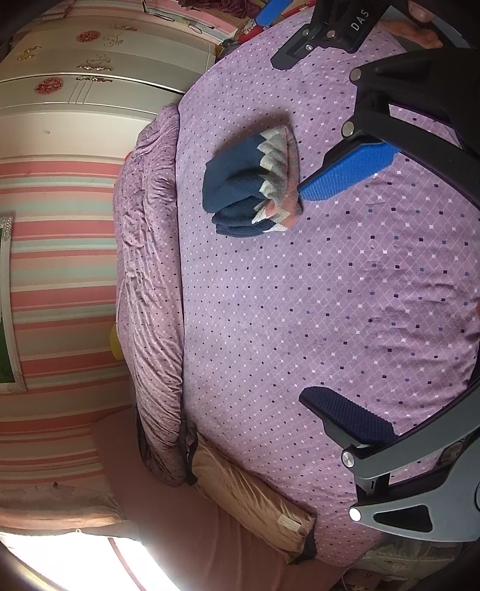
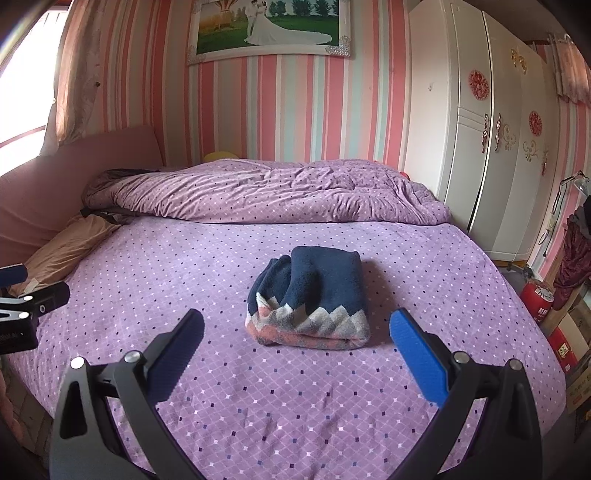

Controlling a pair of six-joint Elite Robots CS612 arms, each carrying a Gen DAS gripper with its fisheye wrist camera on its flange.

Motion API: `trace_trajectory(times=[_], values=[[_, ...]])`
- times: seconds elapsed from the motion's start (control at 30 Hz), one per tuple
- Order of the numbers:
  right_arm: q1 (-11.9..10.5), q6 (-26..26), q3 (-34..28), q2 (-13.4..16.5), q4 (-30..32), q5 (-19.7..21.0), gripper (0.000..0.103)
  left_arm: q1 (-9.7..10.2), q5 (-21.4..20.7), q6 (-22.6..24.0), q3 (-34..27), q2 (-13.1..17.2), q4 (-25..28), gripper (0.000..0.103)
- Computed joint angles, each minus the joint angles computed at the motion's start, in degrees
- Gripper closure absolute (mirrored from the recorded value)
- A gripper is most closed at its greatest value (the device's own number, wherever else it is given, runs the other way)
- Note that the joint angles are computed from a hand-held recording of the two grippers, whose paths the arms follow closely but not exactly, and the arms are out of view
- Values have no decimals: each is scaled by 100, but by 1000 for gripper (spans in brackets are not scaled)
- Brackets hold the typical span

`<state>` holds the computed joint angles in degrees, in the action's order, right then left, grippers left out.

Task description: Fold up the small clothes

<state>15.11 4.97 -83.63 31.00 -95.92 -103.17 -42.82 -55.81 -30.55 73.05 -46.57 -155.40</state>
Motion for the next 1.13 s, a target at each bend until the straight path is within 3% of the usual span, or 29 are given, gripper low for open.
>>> trace_trajectory(times=[0.43, 0.7, 0.9, 1.13], values=[[30, -106, 35, -20, -47, -158, 2, -10, 23, 35, 6, -7, 3, 3], [45, -128, 31, -26, -42, -236, 2, -100, 461, 220, 107, -2, -397, 3], [54, -160, 26, -31, -68, -293, 2, -68, 224, 145, 103, -43, -362, 3], [51, -159, 3, -27, -51, -292, 2, -60, 242, -31, 135, -76, -276, 3]])
